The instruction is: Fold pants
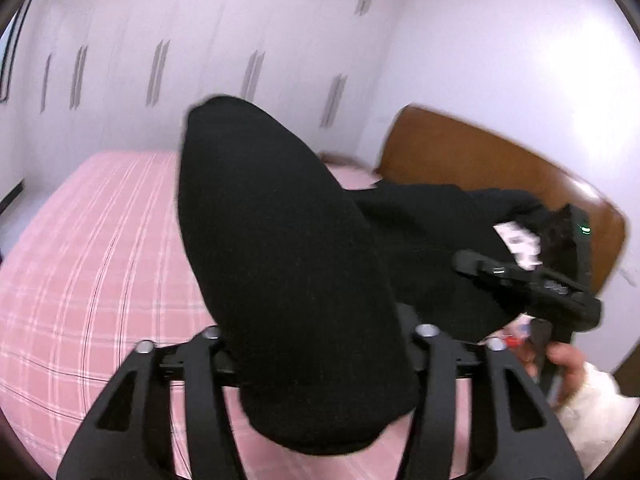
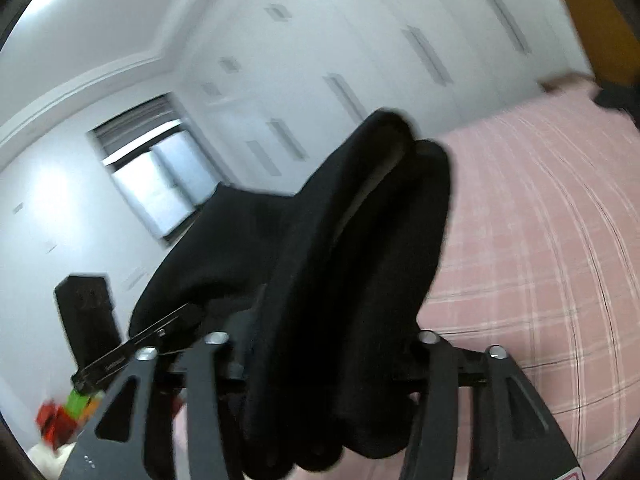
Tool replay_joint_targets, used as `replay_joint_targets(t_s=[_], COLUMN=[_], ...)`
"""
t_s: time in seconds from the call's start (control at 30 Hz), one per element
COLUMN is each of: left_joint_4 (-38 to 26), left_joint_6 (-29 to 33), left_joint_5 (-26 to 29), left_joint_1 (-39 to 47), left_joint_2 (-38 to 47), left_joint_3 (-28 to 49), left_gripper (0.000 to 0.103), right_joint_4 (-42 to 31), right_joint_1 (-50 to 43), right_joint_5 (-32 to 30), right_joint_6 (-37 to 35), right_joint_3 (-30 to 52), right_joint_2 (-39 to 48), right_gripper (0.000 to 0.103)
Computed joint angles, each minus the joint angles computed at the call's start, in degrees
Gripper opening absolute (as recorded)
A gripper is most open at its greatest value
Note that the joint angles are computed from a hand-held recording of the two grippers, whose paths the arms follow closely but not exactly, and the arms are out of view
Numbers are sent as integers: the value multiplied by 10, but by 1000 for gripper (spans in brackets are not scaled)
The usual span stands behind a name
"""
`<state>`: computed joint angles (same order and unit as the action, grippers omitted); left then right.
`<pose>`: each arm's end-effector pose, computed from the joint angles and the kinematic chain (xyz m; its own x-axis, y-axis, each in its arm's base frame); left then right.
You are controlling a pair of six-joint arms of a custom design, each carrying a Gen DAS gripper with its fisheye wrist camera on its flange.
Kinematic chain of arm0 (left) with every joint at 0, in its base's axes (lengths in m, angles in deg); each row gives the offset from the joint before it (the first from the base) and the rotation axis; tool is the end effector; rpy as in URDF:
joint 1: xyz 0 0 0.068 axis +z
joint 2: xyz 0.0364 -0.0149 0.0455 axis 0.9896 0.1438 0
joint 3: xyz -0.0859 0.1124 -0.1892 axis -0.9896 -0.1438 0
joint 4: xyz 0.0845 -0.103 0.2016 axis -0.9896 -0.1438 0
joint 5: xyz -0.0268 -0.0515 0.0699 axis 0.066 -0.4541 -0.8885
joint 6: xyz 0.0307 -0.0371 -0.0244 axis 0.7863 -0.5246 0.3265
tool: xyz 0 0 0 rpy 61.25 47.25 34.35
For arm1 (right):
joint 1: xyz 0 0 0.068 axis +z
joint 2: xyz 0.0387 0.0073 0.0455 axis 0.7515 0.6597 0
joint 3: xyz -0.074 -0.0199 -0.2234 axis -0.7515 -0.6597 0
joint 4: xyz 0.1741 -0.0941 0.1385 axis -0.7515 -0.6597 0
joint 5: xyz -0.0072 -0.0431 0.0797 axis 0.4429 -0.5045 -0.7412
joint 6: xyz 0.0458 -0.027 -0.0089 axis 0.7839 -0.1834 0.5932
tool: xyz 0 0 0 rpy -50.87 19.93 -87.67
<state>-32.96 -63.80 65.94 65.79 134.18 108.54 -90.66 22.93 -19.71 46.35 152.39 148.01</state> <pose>0.2388 -0.0817 0.4107 -0.5443 0.0739 -0.8356 0.5103 0.8198 -0.2599 0.1692 -0.0526 0.4050 -0.6389 0.3659 -0.6766 -0.1358 0.8121 0.5674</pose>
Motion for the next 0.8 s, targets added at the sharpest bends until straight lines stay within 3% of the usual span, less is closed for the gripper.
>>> replay_joint_targets(t_s=[0.07, 0.1, 0.17, 0.23, 0.3, 0.33, 0.43, 0.5, 0.6, 0.7, 0.73, 0.77, 0.8], left_joint_4=[55, 68, 82, 113, 135, 142, 131, 138, 158, 150, 160, 163, 163], left_joint_6=[9, 5, 13, 22, 42, 46, 22, -6, -67, -101, -106, -109, -114], left_joint_5=[-65, -113, -181, -172, -151, -149, -136, -140, -111, -113, -129, -134, -131], left_joint_1=[13, 18, 31, 67, 97, 106, 100, 82, 79, 79, 77, 77, 79], left_joint_2=[75, 104, 124, 84, 29, -2, 6, 45, 152, 249, 266, 277, 286], left_joint_3=[-77, -118, -192, -292, -362, -392, -369, -335, -259, -177, -168, -160, -153], left_gripper=[68, 66, 64, 63, 63, 64, 72, 92, 93, 93, 93, 93, 92], right_joint_4=[66, 74, 71, 32, -8, -7, 31, 95, 184, 243, 255, 261, 263], right_joint_1=[18, 12, -36, -117, -134, -114, -34, 20, 110, 182, 190, 196, 204], right_joint_5=[142, 181, 189, 147, 155, 170, 171, 145, 152, 228, 241, 248, 254], right_joint_6=[18, 11, -32, -131, -204, -207, -141, -59, 47, 80, 83, 87, 82], right_joint_3=[-134, -176, -254, -318, -342, -351, -368, -371, -370, -363, -367, -366, -360], right_joint_2=[-8, -13, -46, -98, -128, -131, -94, -60, -3, 76, 95, 116, 126], right_gripper=[72, 72, 71, 69, 40, 34, 34, 42, 64, 64, 64, 51, 32])
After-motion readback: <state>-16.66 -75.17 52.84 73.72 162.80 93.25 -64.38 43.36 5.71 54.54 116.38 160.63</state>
